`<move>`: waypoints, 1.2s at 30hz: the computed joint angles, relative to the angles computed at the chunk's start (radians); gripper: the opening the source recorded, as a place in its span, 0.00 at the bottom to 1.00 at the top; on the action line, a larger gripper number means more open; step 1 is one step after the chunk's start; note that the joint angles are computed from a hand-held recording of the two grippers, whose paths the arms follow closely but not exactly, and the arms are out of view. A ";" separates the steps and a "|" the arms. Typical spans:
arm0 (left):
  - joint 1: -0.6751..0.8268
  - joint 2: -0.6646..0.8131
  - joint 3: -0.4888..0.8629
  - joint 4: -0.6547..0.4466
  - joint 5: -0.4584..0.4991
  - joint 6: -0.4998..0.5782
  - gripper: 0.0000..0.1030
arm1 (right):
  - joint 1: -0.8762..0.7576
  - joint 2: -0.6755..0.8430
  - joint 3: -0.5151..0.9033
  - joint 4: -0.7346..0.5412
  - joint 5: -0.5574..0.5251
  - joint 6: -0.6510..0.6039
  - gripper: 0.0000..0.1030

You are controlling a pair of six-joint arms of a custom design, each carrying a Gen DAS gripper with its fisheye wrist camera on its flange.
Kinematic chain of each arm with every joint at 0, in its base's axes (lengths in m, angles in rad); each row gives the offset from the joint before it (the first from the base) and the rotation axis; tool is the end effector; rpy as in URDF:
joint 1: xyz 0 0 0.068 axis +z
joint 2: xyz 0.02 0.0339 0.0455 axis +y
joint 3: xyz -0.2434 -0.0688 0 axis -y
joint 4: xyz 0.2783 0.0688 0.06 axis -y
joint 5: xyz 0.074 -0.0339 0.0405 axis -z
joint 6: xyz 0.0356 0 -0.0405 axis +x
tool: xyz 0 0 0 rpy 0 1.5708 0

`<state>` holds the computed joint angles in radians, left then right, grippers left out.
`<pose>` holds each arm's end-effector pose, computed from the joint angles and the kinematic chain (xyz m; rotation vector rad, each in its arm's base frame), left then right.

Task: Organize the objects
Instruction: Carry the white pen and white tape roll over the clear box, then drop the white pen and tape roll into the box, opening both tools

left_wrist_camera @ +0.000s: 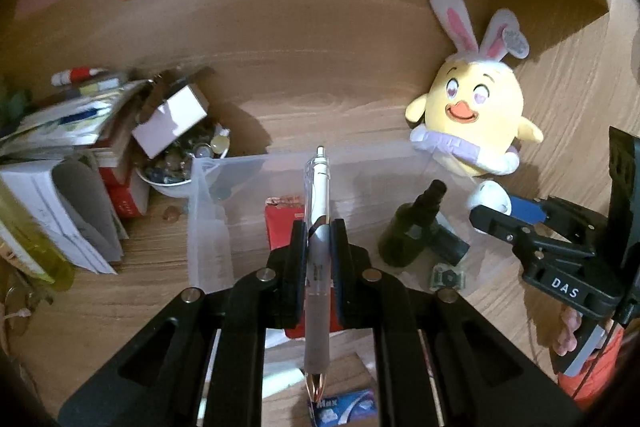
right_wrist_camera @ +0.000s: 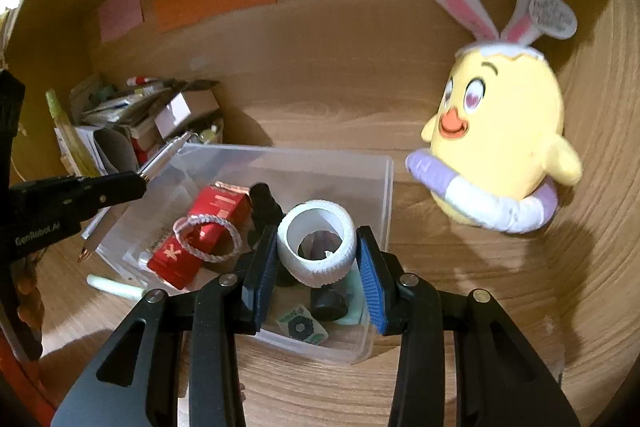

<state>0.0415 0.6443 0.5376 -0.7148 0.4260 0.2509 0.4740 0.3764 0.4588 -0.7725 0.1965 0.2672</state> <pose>0.1814 -0.0072 0.2118 0.4387 2.2866 -0.3635 0.1367 0.0623 0.2163 -0.1282 2.2474 0.1772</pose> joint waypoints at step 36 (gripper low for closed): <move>-0.062 -0.041 0.004 -0.045 -0.032 0.069 0.29 | 0.153 0.040 0.011 -0.012 0.128 0.035 0.66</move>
